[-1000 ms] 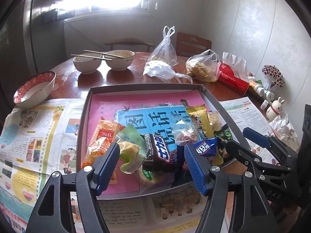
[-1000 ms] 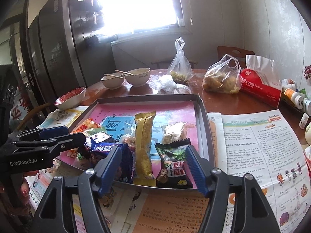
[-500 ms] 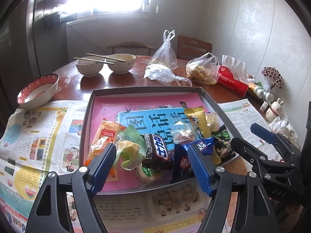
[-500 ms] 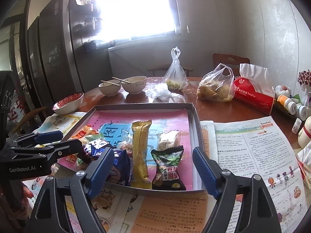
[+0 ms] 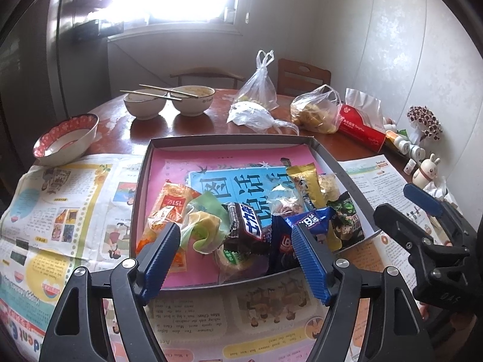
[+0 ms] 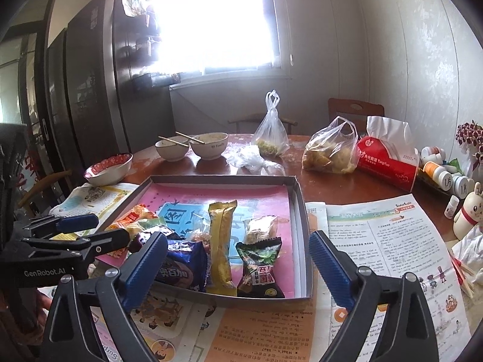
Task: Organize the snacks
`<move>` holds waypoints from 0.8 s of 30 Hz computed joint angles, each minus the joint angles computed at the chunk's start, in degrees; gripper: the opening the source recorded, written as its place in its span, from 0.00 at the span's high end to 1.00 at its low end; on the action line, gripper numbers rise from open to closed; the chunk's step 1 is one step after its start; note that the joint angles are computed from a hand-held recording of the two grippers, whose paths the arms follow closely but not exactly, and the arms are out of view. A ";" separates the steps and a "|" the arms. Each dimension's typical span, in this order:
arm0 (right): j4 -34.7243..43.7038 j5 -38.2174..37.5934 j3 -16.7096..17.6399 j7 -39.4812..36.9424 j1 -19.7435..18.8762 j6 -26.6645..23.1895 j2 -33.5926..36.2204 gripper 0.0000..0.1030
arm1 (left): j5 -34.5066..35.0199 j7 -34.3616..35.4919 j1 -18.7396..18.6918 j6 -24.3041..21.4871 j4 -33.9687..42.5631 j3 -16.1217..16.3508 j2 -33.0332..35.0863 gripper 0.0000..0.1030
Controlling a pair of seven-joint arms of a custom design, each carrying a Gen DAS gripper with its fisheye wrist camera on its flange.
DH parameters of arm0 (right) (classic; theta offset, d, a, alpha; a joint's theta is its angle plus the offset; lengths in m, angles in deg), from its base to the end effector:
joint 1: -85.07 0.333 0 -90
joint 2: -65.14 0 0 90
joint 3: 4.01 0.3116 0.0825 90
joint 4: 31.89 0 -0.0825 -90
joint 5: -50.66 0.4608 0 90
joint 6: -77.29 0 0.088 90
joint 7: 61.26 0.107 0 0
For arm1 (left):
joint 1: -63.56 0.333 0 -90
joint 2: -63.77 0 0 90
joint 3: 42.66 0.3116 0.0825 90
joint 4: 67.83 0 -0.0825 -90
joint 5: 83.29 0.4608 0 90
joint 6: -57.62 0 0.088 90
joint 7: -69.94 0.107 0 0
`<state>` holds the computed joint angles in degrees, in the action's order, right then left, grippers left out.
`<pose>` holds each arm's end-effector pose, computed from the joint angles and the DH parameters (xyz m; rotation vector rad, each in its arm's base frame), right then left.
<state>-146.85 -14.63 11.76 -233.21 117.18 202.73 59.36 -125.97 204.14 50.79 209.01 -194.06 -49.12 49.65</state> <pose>0.4471 0.4518 0.5181 -1.3502 1.8119 -0.9929 0.5670 -0.1825 0.5243 -1.2676 2.3337 -1.1292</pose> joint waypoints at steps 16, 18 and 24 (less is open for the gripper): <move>-0.34 -0.01 1.03 0.01 0.67 0.17 -1.16 0.03 | 0.55 0.59 -0.32 -1.27 -3.87 0.93 -3.68 0.25; -0.23 0.35 1.16 -0.05 0.83 0.00 -1.12 0.03 | 0.42 0.79 -0.37 -1.37 -4.45 1.14 -4.23 0.25; -0.47 1.90 1.39 -0.10 1.18 0.18 -1.30 0.02 | 0.12 1.05 -0.37 -1.97 -6.32 1.70 -6.04 0.25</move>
<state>-147.32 -12.73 13.15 -233.31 118.36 202.91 58.05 -125.84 205.18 50.42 207.04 -200.37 -47.42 43.61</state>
